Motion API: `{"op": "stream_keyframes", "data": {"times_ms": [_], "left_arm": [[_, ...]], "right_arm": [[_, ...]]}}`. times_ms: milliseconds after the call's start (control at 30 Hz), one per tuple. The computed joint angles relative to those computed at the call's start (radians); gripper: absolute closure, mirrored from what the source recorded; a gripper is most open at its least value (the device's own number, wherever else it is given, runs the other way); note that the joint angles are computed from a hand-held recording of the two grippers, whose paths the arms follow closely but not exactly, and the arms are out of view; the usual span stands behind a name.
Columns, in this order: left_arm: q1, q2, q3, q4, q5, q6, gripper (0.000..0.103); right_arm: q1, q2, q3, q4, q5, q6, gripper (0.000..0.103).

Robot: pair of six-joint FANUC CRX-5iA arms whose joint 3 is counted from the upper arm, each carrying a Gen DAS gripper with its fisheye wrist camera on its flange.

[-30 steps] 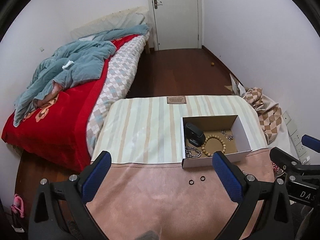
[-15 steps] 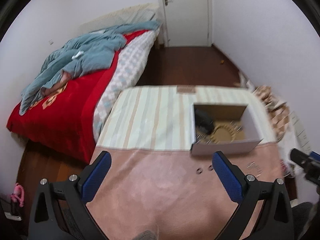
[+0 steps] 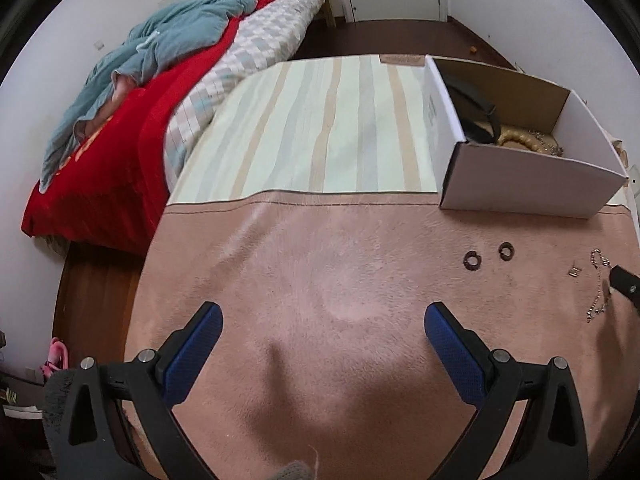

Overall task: Organize jewelry
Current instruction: 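Reach the right tool to the silver link bracelet and grasp it, then grasp a small black ring with the left tool while the right tool holds the silver bracelet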

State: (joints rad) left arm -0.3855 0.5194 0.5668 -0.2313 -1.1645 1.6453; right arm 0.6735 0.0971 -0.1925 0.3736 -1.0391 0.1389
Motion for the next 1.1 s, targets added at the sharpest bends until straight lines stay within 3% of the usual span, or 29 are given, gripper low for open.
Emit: {"op": "stream_keyframes", "data": {"times_ms": [33,133,200,367,567,833,933,1000,1033,1100], "left_arm": [[0.000,0.003,0.002,0.000,-0.002,-0.001,0.000],[0.000,0.012,0.005,0.006,-0.004,-0.011,0.000],[0.000,0.021,0.014,0.014,-0.008,-0.019,0.000],[0.002,0.028,0.017,0.049,0.001,-0.047,0.000],[0.019,0.055,0.039,0.147,0.008,-0.094,0.000],[0.007,0.119,0.085,0.261,0.005,-0.210,0.005],[-0.001,0.135,0.097,0.278,-0.005,-0.241,0.025],[-0.003,0.146,0.107,0.290,-0.023,-0.258,0.053],[-0.002,0.136,0.085,0.309,0.001,-0.279,0.058],[-0.004,0.135,0.084,0.318,0.001,-0.302,0.087]], "right_arm": [[0.004,0.023,0.014,0.013,-0.016,0.014,0.046],[0.033,0.094,0.064,0.077,-0.111,0.065,0.061],[0.043,0.093,0.056,0.094,-0.102,0.061,0.096],[0.048,0.052,0.025,0.075,-0.065,0.019,0.097],[0.070,-0.045,-0.042,0.161,-0.033,-0.101,0.097],[0.070,-0.057,-0.026,0.165,-0.045,-0.098,0.097],[0.065,-0.058,-0.032,0.149,-0.041,-0.099,0.097],[0.063,-0.060,-0.035,0.146,-0.042,-0.097,0.097],[0.063,-0.059,-0.034,0.145,-0.045,-0.095,0.097],[0.064,-0.057,-0.031,0.145,-0.048,-0.096,0.097]]}}
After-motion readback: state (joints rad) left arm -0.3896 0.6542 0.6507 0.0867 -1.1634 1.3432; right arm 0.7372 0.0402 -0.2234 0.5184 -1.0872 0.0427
